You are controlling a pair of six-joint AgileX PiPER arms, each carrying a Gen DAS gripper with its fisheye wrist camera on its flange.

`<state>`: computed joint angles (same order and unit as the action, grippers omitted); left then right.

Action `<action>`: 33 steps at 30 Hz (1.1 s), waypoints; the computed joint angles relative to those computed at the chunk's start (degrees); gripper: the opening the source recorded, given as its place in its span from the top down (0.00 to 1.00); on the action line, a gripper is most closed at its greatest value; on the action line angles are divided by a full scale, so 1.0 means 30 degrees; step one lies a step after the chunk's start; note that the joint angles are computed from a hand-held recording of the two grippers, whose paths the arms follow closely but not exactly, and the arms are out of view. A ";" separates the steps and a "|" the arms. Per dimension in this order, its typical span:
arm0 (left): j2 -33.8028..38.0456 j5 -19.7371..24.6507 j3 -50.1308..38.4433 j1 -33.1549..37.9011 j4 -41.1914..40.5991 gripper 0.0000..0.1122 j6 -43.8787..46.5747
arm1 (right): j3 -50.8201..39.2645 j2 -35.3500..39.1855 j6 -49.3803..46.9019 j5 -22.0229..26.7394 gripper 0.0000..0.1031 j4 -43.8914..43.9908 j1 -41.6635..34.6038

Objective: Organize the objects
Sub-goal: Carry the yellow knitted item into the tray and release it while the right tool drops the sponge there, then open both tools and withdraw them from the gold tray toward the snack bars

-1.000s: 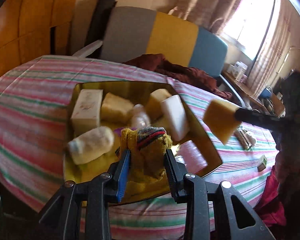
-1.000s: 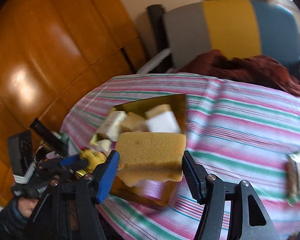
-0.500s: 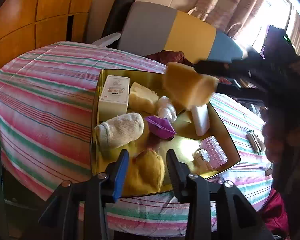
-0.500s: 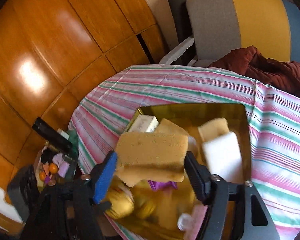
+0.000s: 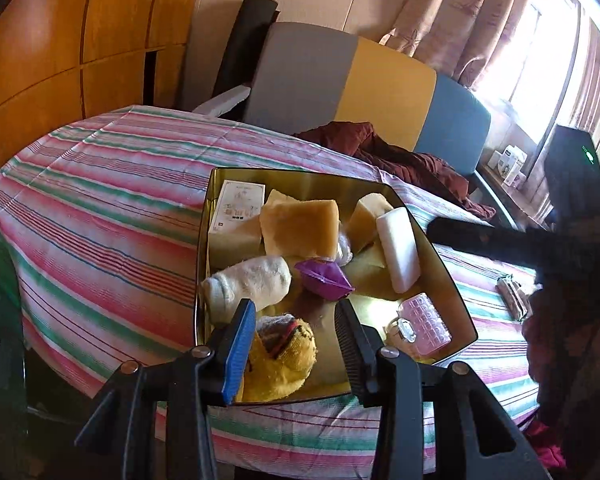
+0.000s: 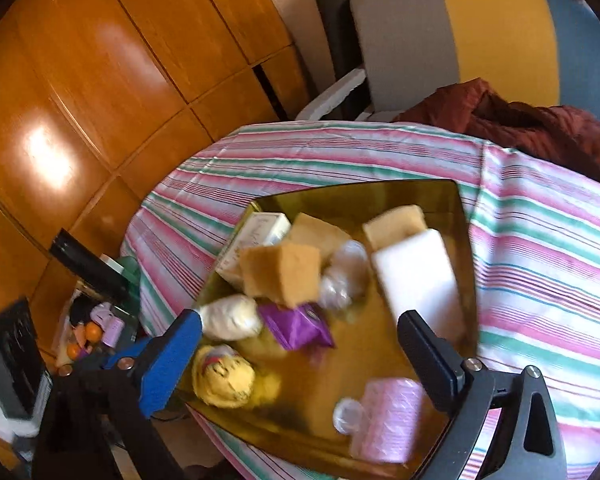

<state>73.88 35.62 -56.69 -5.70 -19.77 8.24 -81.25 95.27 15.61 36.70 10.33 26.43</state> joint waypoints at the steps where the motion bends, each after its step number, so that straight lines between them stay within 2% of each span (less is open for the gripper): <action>1: -0.0047 -0.0034 -0.0061 -0.0269 0.0642 0.63 -0.0602 | 0.0367 -0.0308 0.0506 -0.0089 0.03 -0.0682 0.0140; 15: -0.0724 -0.0128 -0.0809 -0.4085 0.7225 0.63 -0.6042 | 0.3367 -0.2894 0.5406 -0.0004 0.00 -0.7121 0.1952; 23: -0.0532 0.0128 -0.1297 -0.5229 0.7349 0.63 -0.5831 | 0.4899 -0.4125 0.6176 0.0099 0.00 -0.7741 0.1713; 33: 0.0611 0.0649 -0.2436 -0.7267 0.8153 0.63 -0.6190 | 0.7637 -0.6490 0.6198 0.0284 0.00 -0.7187 -0.0055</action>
<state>75.71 37.57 -64.00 -27.50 4.69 -10.33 -58.34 75.80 34.21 37.55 -11.23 26.27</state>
